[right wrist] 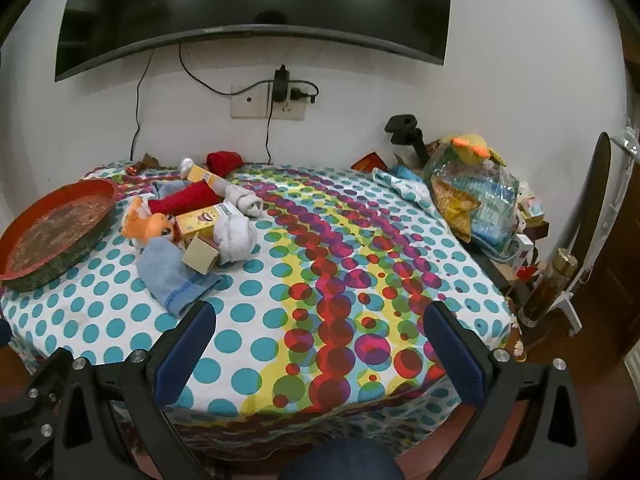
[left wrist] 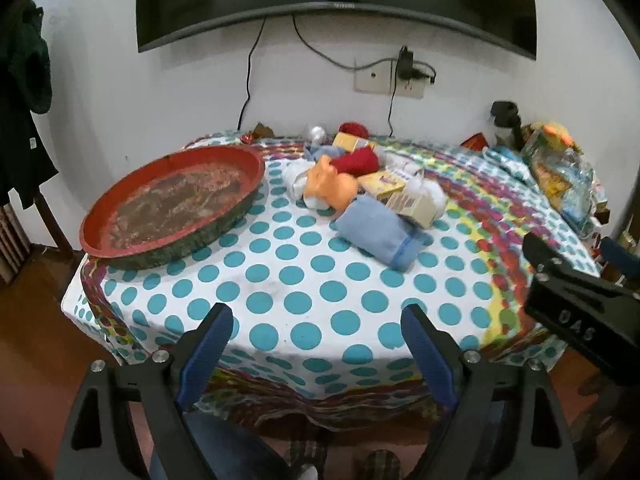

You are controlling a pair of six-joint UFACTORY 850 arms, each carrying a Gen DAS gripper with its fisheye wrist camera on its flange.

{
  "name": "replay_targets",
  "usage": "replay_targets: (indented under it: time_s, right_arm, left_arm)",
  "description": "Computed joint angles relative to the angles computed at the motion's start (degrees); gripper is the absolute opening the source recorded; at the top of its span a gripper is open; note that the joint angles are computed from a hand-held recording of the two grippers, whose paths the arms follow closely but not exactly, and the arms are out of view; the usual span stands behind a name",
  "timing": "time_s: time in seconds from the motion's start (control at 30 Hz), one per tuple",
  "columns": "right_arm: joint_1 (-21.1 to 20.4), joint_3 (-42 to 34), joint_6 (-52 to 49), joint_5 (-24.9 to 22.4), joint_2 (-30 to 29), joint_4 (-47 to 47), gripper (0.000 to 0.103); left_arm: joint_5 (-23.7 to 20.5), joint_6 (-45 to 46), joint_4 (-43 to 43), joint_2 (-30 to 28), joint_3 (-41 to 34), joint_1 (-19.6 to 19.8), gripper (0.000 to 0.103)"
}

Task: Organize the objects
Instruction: 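Reach the left gripper to the small maroon box and grasp it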

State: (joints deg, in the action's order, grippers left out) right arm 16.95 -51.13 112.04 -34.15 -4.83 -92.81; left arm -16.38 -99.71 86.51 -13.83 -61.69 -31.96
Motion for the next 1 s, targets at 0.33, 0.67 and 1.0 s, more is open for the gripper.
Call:
replay_targets:
  time_s: [0.33, 0.67, 1.0]
  right_arm:
    - [-3.26, -2.27, 1.99, 6.32, -4.65, -2.61, 0.103]
    - [-6.82, -4.09, 4.38, 10.55, -7.72, -6.66, 0.103]
    - [-10.60, -2.97, 9.55, 15.47, -7.21, -10.25, 0.103]
  left_arm:
    - [0.17, 14.58, -14.97, -7.11, -6.77, 1.09, 0.088]
    - [-3.17, 27.42, -25.43, -14.24, -15.83, 1.55, 0.088]
    - [-5.04, 29.86, -26.45, -19.61, -22.32, 0.07, 0.088]
